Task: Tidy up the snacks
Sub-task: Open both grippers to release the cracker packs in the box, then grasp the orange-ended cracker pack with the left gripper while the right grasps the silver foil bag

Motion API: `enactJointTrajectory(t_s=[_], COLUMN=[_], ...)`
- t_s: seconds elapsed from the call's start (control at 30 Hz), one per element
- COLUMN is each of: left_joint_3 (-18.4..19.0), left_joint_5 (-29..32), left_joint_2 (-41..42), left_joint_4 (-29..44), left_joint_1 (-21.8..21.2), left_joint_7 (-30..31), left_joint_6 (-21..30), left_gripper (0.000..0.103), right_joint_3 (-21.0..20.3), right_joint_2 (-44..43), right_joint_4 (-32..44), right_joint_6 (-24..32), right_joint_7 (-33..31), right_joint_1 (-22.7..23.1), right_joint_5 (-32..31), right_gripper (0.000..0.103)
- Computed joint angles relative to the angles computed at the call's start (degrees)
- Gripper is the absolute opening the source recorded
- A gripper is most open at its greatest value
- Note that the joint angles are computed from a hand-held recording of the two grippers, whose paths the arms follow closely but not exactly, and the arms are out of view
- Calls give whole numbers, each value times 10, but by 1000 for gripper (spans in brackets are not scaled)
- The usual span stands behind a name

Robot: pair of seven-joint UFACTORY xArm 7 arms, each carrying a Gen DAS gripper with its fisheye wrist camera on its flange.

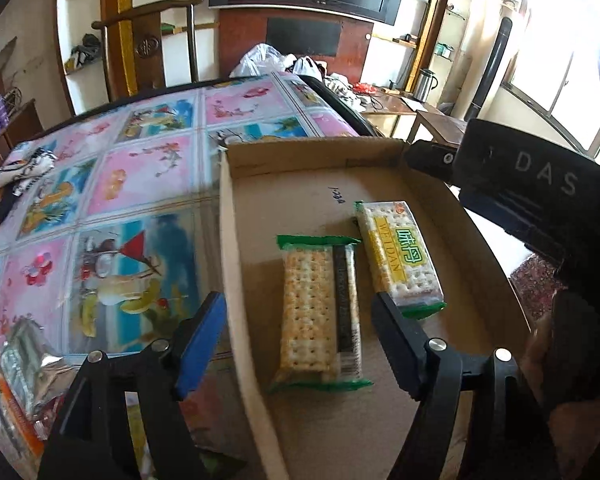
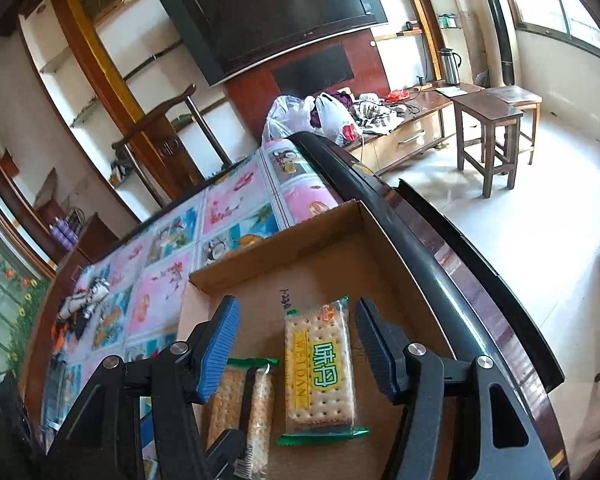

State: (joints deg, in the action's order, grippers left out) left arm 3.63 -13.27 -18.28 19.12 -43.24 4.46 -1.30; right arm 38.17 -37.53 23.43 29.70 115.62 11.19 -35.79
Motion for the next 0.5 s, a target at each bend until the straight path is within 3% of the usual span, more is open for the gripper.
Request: enactJointTrajectory(t_s=[0.1, 0.23, 0.3, 0.5], left_joint_3=[0, -3, 16, 47], left_joint_5=[5, 13, 13, 31], left_joint_2=[-29, -74, -109, -271], left_joint_4=[-16, -41, -61, -162], left_joint_1=[10, 33, 35, 116], left_joint_7=[3, 12, 33, 88], left_joint_6=[13, 38, 52, 80], left_gripper=[74, 74, 74, 75], right_joint_3=[5, 5, 3, 12], right_joint_2=[-3, 15, 22, 26], right_joint_4=[4, 14, 18, 31], right_joint_6=[4, 6, 7, 33], right_joint_7=[1, -8, -11, -8], right_joint_1=[0, -1, 1, 6], right_joint_5=[-5, -8, -12, -33], right_gripper=[72, 72, 72, 72])
